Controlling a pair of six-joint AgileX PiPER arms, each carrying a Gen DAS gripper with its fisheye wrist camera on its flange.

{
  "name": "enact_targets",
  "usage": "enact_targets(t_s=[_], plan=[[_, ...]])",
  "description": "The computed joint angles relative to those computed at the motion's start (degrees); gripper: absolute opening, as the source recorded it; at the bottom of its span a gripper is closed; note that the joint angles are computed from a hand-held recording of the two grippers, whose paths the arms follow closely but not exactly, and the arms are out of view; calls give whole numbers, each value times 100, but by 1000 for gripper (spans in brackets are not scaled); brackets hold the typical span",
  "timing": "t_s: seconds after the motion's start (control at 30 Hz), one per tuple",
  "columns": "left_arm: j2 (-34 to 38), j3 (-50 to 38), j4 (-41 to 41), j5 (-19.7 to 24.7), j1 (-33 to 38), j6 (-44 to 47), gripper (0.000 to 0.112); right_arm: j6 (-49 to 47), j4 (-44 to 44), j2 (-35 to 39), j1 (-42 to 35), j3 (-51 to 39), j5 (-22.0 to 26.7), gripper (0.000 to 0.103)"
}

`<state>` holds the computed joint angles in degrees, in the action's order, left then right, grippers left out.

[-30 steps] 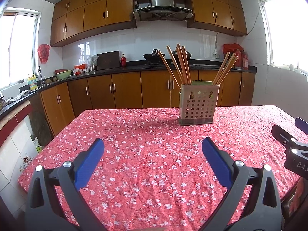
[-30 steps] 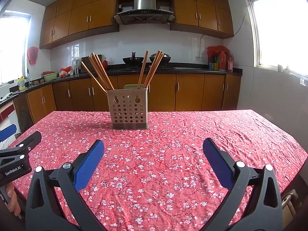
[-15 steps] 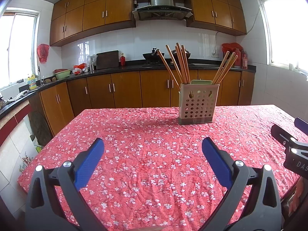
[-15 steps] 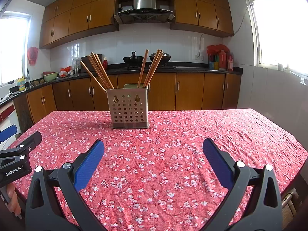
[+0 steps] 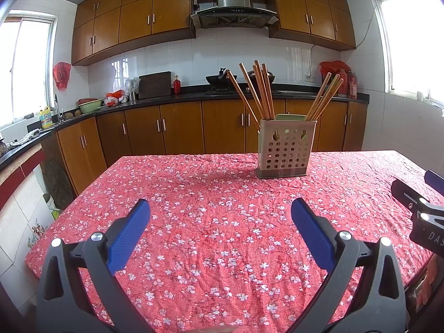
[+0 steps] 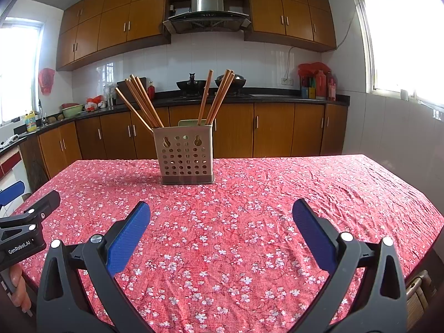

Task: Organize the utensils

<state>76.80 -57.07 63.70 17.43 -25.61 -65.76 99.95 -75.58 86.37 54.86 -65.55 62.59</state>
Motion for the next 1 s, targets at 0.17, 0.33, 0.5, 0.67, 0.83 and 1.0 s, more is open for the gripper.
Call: enact_targets(t_s=[0.17,0.33,0.5,0.67,0.83,1.0], plan=[[6,-2,1,-4,2,3,99,11,4,5,0,2,-7,101],[5,-5,-28,5,2,23,99,9,10,20,-2,-11,-4,101],[21,-7,-99,-42,49,105,99,34,10,31,-10,-3,-28,101],[31,13,-68,-45,56,61,99,64,8,30,-17,22,-52,101],[47,-2,-131,-53,68,128,99,96,4,37,-1,32,-42,101],[45,10,-105,-41,52,83,99,85,5,24,-13,39,-54,101]])
